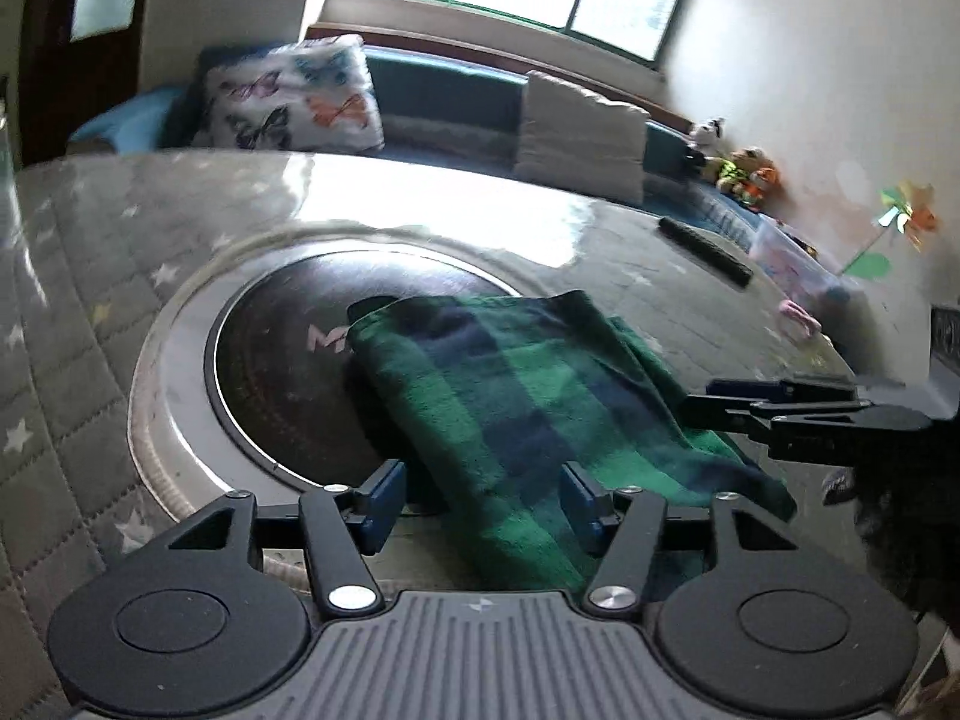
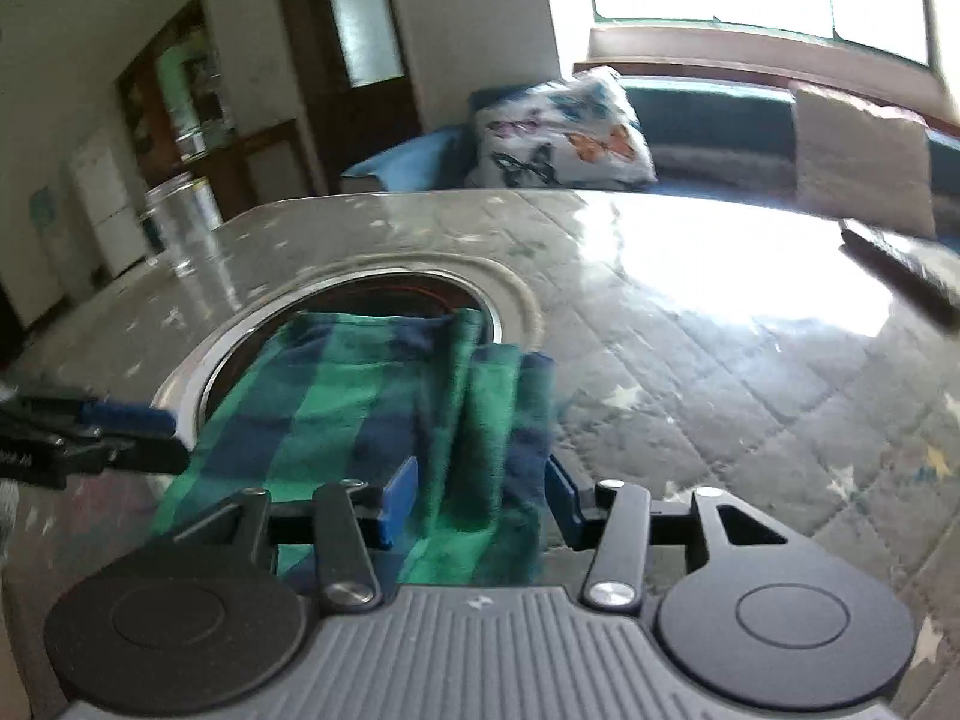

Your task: Fold clothes

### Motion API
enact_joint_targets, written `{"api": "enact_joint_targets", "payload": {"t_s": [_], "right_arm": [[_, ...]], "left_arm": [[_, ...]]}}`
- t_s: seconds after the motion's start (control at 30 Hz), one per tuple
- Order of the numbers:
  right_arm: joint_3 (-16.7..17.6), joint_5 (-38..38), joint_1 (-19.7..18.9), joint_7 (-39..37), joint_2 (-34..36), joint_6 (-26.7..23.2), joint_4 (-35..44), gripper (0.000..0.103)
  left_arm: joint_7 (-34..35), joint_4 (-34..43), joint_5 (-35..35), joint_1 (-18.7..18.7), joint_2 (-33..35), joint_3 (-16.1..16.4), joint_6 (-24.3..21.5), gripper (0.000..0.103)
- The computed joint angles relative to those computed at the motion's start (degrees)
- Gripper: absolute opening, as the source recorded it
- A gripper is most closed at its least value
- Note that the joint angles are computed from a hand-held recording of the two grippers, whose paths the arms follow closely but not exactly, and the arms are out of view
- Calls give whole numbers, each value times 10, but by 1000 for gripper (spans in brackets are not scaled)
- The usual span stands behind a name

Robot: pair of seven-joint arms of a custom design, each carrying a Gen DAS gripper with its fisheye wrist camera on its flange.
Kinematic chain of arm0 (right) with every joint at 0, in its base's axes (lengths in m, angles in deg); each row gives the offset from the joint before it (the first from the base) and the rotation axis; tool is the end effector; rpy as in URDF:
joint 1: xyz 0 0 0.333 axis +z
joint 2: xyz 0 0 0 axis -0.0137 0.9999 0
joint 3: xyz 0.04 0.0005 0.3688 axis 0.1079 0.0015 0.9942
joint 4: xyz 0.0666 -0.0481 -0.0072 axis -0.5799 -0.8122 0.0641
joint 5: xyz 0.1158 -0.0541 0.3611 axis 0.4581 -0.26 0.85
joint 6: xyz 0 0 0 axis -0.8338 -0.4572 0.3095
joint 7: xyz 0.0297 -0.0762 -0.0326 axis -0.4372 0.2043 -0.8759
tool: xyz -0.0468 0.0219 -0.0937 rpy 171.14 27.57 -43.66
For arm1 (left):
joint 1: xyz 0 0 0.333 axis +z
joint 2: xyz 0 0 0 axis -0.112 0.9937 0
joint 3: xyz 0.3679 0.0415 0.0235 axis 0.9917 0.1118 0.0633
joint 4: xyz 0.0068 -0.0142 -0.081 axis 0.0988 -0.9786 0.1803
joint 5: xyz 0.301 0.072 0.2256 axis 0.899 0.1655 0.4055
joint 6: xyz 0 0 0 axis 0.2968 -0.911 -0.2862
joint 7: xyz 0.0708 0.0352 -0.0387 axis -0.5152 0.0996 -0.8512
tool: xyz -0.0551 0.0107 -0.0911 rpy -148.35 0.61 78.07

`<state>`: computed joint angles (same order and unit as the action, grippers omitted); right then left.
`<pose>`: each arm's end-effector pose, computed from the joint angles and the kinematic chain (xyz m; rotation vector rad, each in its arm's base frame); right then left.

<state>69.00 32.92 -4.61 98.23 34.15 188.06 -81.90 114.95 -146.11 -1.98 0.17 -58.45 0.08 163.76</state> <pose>0.6568 0.2624 0.3227 -1.9157 1.2422 -0.3371 0.6110 -0.0845 0.3214 -1.8355 1.8299 -1.0539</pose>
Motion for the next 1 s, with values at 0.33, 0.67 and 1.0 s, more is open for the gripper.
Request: {"api": "enact_joint_targets", "payload": {"t_s": [0.33,0.67,1.0], "right_arm": [[37,35,-25,-3,37,-24,26,44],[75,30,-65,22,15,1,-39,20],[71,-25,-71,100,22,38,-54,27]], "left_arm": [[-33,33,35,69,29,-79,-54,54],[-29,33,62,117,36,-127,-67,38],[-20,39,50,115,45,-133,-75,41]]}}
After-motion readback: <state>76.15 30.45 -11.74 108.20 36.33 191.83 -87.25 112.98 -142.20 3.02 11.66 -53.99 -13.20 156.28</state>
